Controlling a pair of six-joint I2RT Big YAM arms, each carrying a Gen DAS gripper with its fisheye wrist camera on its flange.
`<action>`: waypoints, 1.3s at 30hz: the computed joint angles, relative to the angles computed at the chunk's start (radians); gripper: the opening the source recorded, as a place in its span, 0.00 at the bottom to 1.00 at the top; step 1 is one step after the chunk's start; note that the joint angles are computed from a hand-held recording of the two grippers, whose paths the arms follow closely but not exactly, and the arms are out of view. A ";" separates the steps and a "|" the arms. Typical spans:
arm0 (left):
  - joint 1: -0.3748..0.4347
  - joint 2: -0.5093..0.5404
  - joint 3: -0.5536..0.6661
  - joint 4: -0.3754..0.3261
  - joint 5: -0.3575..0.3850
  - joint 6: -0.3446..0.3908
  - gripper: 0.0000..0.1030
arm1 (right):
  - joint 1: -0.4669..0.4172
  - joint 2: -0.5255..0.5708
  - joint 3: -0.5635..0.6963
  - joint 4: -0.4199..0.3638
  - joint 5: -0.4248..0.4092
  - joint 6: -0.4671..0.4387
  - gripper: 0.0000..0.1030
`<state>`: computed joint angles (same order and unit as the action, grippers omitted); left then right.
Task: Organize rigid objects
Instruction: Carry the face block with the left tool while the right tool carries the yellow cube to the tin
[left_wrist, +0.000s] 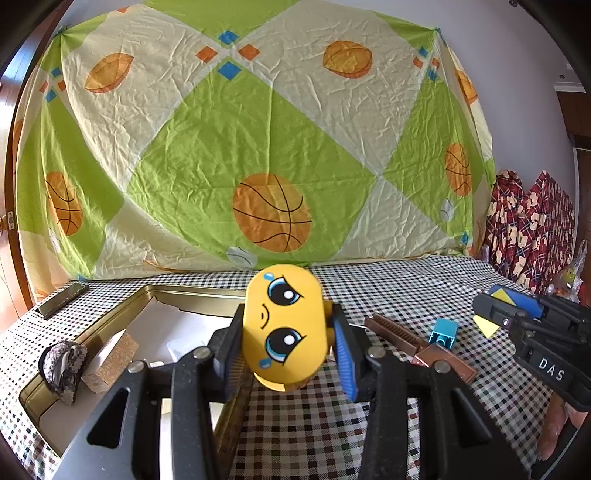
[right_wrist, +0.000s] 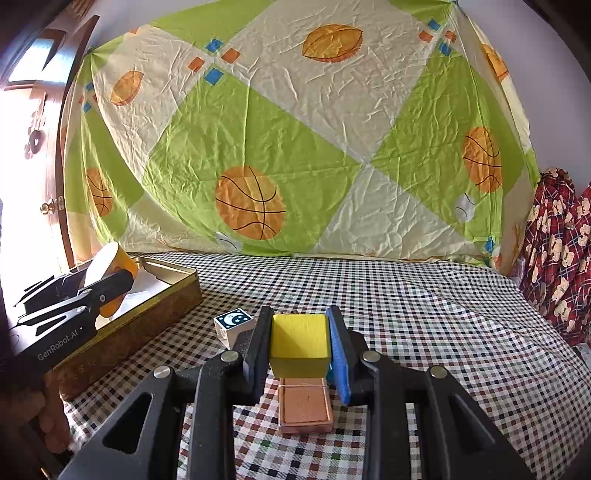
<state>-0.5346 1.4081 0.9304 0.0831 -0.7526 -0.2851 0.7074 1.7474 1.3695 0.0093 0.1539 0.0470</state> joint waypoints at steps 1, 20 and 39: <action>-0.001 -0.005 -0.005 0.001 -0.006 -0.002 0.40 | 0.005 0.000 -0.001 0.006 0.001 -0.001 0.30; 0.006 -0.089 -0.088 0.006 -0.036 -0.009 0.40 | 0.084 0.041 0.050 0.016 -0.025 -0.036 0.30; 0.043 -0.170 -0.162 0.016 -0.025 -0.023 0.40 | 0.144 0.102 0.133 -0.019 -0.027 -0.073 0.30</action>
